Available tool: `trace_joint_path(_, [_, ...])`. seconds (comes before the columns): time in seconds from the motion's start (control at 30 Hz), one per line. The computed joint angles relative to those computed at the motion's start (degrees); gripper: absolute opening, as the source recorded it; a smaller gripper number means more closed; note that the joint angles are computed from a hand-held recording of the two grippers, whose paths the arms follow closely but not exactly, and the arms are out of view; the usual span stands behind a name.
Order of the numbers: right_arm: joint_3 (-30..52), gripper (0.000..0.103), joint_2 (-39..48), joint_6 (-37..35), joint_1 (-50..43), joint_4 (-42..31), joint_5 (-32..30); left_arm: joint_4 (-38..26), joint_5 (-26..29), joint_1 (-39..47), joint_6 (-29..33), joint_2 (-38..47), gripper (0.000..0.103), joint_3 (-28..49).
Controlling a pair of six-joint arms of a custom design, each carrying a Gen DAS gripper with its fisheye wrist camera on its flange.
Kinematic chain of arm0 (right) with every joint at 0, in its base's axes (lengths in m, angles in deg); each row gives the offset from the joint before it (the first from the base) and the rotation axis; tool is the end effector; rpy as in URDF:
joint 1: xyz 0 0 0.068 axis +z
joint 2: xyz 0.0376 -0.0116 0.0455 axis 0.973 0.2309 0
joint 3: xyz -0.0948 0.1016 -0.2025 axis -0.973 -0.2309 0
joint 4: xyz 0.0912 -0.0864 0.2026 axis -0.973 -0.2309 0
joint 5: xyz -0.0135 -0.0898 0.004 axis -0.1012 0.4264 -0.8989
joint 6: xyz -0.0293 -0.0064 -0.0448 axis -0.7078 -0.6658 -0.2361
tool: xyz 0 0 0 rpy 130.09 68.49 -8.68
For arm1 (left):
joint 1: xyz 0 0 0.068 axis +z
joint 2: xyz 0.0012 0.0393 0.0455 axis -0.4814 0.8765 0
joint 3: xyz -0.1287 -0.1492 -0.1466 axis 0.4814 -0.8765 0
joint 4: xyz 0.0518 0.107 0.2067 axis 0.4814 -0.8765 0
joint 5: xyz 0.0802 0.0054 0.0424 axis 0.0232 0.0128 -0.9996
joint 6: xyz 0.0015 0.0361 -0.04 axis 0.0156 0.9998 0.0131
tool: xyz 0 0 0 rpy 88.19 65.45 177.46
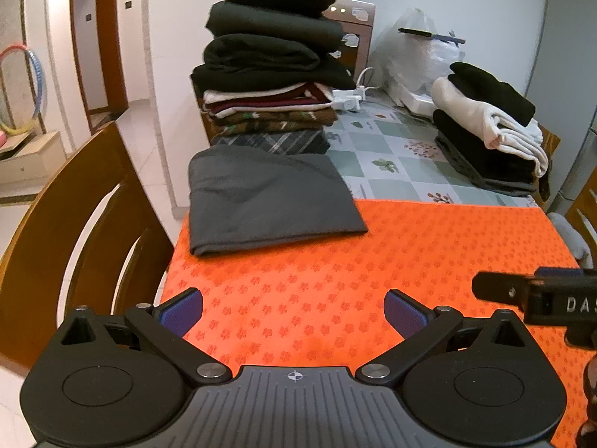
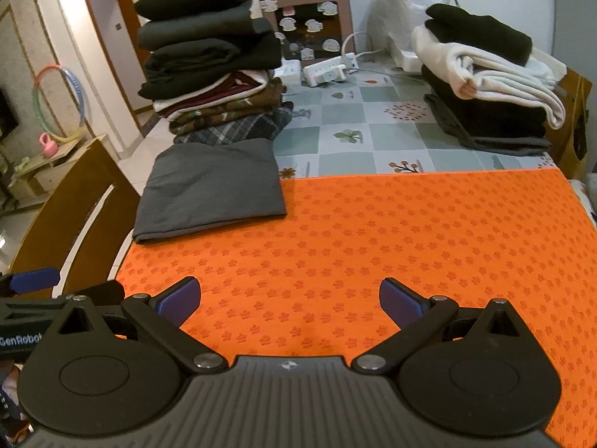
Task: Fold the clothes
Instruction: 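Reach both grippers toward the folded dark grey trousers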
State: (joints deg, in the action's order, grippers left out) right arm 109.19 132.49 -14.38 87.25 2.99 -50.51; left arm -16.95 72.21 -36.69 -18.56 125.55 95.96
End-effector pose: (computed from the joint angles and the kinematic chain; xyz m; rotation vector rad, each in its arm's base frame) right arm 0.2017 0.0334 0.4048 0.3490 2.3510 0.1530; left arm 0.2677 -0.0446 0.4038 0.4109 2.3128 -0.2495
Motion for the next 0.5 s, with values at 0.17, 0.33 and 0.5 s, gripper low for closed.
trace_joint_path(0.17, [-0.7,0.103,0.5,-0.1,-2.1,0.4,-0.7,0.0,-0.5,-2.0,-0.3,5.8,0.103,5.5])
trace_joint_path(0.33, [-1.8,0.103,1.2,-0.2,-5.0,1.5,-2.2,-0.4,-2.1,-4.8,-0.2,12.4,0.103,12.0])
trace_joint_path(0.5, [-3.4,0.103,2.4,-0.6,-8.3,2.9,-4.0,-0.7,-4.8,-8.5,-2.7,21.5,0.103,21.2])
